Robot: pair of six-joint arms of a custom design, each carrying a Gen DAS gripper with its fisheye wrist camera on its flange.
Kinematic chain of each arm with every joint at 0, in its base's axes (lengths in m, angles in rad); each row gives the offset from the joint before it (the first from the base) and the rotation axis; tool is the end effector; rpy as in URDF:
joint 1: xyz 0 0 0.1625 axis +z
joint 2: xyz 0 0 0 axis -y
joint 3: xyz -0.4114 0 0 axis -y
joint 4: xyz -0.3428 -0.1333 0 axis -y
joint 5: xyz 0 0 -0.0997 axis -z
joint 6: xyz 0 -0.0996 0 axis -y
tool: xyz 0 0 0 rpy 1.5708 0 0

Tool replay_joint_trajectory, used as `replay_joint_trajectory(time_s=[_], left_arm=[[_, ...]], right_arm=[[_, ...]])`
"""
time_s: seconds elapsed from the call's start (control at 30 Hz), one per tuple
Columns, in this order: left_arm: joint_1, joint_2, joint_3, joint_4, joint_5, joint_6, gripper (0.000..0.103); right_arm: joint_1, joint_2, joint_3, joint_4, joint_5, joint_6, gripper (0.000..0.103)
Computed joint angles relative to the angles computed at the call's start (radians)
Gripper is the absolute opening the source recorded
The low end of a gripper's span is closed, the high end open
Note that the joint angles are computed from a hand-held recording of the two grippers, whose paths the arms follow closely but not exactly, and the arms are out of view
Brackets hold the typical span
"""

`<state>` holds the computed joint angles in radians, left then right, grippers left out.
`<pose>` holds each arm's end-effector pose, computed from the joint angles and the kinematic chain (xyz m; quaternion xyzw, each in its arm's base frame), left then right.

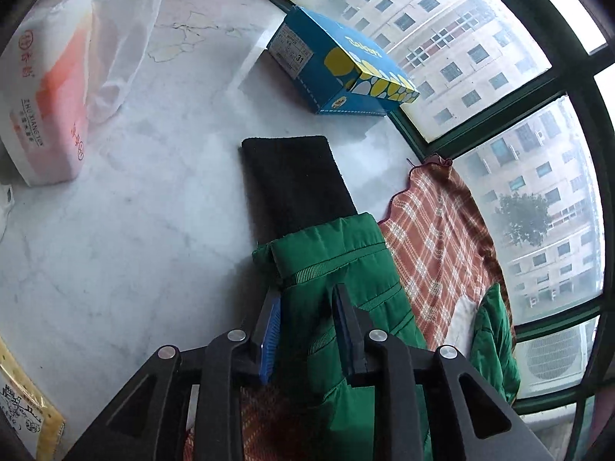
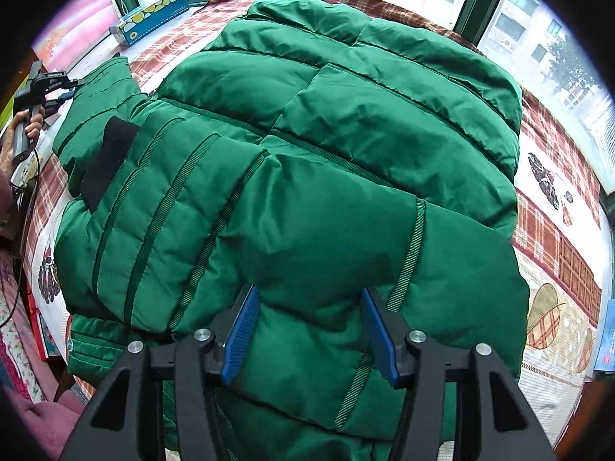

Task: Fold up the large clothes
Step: 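Lift the sleeve with the left gripper and lay it across the jacket body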

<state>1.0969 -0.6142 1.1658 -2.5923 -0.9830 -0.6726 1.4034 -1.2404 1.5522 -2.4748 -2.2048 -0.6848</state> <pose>-0.1766 -0.7575 0.1912 -0.1594 0.9195 -0.3400 0.1158 -0.0246 -0.5914 0.4356 0.1446 -0.9018 0.1292 0.3861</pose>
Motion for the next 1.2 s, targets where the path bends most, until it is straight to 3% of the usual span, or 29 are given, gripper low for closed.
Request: replay_joint_trajectory(time_s=[0.17,0.33,0.5,0.6,0.7,0.83,0.9,1.0,1.2], left_arm=[[0.018,-0.023,0.072,-0.088,-0.070,-0.044,0.055],[0.018,0.026,0.018,-0.054,-0.047,-0.046,0.055],[0.000,0.062,-0.028,-0.068,0.008,-0.016,0.023],[-0.029,0.053,-0.021,-0.140,0.028,0.011,0.017],[-0.084,0.046,-0.040,-0.180,0.072,0.066,0.017],[-0.176,0.043,-0.071,-0.251,0.109,0.207,0.017],[-0.229,0.048,-0.090,-0.271,0.115,0.285,0.017],[-0.316,0.062,-0.107,-0.294,0.132,0.415,0.017],[-0.463,0.102,-0.112,-0.297,0.090,0.570,0.017]], right_arm=[[0.007,0.007,0.005,-0.019,-0.019,-0.019,0.060],[0.018,0.009,0.004,-0.028,-0.023,-0.030,0.060],[0.029,0.000,0.024,-0.068,0.009,-0.076,0.060],[0.023,0.024,0.020,-0.067,-0.011,-0.085,0.060],[0.025,0.031,0.015,-0.067,-0.019,-0.085,0.061],[0.017,0.012,0.012,-0.039,0.059,-0.053,0.061],[0.022,0.035,0.008,-0.040,0.015,-0.075,0.063],[0.031,0.011,0.027,-0.061,0.031,-0.090,0.062],[0.041,-0.109,0.105,-0.159,0.087,-0.141,0.062]])
